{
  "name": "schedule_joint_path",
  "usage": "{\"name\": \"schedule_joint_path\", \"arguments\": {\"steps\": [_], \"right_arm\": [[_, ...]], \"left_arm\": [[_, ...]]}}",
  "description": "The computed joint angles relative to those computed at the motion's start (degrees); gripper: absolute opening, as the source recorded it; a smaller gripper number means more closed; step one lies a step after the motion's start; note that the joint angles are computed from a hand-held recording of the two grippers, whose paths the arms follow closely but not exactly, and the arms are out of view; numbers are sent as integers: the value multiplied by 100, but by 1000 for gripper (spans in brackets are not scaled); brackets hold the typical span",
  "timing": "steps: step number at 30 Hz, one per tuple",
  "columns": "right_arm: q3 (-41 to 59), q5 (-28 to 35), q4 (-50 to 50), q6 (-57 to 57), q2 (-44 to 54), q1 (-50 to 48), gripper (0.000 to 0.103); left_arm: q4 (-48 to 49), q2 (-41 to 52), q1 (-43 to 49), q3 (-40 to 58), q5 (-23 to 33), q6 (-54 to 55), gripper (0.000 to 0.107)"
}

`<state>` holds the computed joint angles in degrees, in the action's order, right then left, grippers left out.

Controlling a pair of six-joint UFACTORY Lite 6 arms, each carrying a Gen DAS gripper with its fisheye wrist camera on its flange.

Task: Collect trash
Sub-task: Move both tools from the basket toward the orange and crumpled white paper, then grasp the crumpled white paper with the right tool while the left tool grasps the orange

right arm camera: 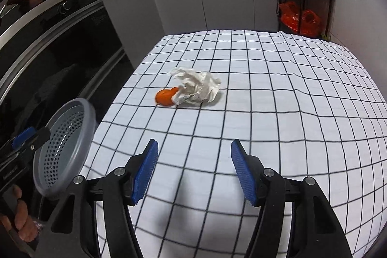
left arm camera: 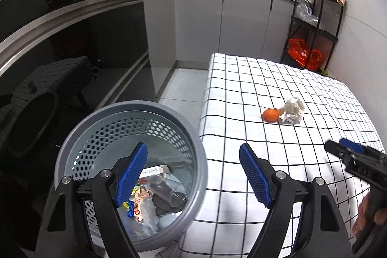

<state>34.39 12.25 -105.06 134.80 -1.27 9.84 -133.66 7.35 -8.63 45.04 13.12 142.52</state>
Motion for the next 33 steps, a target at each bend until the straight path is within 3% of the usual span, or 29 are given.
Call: {"name": "schedule_joint_path", "arguments": {"steps": [10,17,26,27,30,33], "right_arm": [[1335,-108,-1669,1015,1566,-557,63],[2427,-116,-1250,376,2526,-706,64],[3586,-14,291,-1255,3565,-662,64],[3662,12,373,-1344,3630,-649,61],[3808,-55,863,-1856,3733,-663,35],[3747,-114,380,-1351,3702,-729,28]], "left_arm": [[-745,473,-458,295,-173,472,78],[-802,681,-558,433,-231,505,78],[-815,840,-533,536,-296,602,79],[-898,860,-543,546,-310,694,79],[-1009,909,-554,584,-329,823,79],[-980,939,-561,603,-318,780,79]]}}
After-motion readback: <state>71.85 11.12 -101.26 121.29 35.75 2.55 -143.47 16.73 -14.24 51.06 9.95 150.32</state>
